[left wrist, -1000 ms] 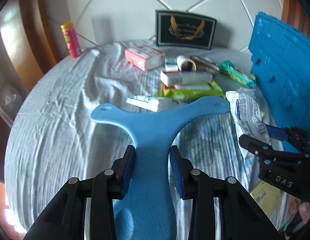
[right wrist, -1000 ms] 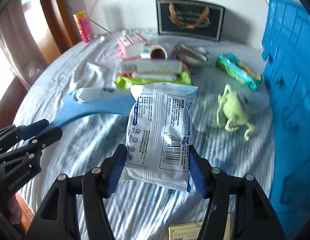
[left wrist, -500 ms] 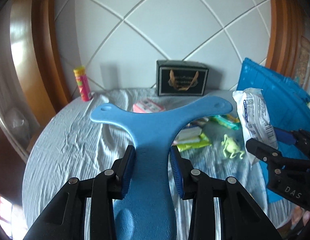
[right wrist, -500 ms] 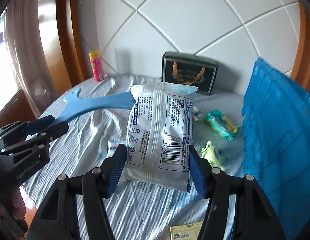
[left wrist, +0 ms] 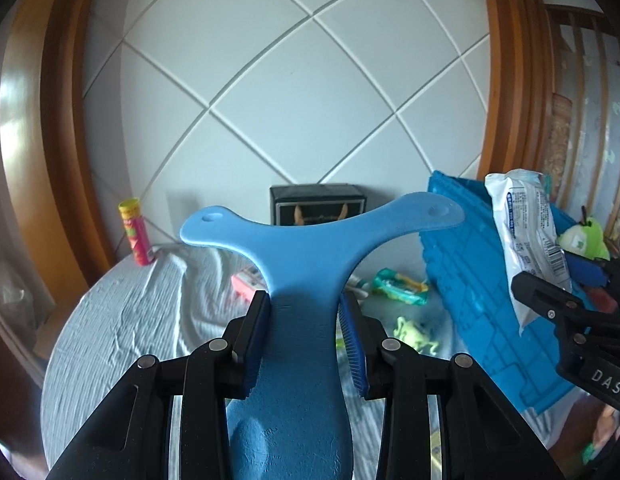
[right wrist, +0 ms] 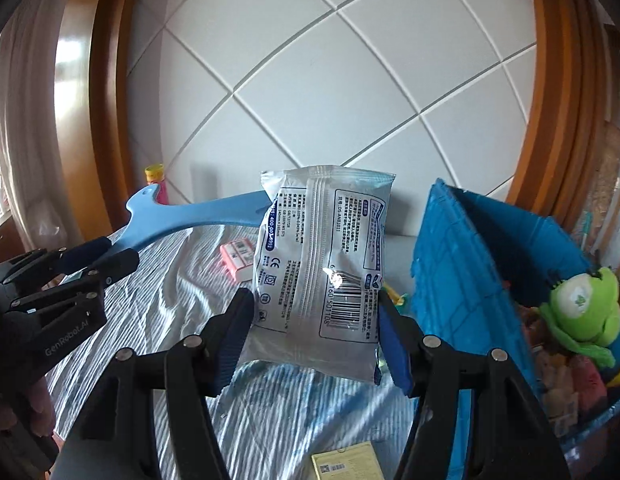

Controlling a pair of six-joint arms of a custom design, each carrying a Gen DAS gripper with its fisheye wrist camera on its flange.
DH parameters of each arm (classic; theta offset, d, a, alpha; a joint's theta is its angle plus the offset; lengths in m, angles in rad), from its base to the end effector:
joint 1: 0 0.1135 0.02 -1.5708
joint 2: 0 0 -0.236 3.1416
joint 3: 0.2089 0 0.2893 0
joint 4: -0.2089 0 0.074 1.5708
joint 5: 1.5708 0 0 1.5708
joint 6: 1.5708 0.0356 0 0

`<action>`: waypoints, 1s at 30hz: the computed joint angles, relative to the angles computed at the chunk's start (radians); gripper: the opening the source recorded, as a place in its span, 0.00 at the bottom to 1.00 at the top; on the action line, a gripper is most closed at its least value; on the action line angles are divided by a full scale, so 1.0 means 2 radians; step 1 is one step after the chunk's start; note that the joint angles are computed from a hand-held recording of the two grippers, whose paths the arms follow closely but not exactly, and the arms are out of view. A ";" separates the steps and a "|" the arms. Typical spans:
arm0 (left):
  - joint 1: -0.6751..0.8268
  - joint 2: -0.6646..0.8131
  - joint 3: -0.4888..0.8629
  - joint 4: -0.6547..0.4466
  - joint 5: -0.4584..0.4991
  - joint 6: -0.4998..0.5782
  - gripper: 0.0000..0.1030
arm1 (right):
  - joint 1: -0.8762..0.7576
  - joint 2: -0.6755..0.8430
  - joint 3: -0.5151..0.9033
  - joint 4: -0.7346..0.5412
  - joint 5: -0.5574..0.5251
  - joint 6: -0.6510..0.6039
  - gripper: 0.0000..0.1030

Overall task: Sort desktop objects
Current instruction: 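Carry the blue mirror and wipe pack into the blue bin and release both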

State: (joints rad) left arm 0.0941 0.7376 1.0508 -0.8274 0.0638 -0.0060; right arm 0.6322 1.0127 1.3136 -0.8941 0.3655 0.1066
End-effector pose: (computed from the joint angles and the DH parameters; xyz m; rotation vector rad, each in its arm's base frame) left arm 0.1908 0.0157 0.3626 -0.0655 2.0828 -0.0129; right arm 0.1983 0.1295 0.3949 -0.3479 2.0916 0.0415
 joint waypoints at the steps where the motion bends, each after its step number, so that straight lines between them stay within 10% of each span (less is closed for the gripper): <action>1: -0.010 0.002 0.003 0.001 -0.004 -0.003 0.34 | -0.002 -0.006 0.005 -0.006 0.007 -0.002 0.58; 10: -0.221 0.054 0.050 0.025 -0.153 -0.081 0.34 | -0.139 -0.087 0.014 -0.044 -0.050 -0.058 0.58; 18: -0.452 0.251 0.200 0.039 -0.323 -0.170 0.34 | -0.565 -0.071 0.052 -0.058 -0.396 -0.225 0.58; 30: -0.561 0.618 0.575 -0.088 -0.352 -0.256 0.34 | -0.828 0.152 0.150 -0.084 -0.555 -0.394 0.58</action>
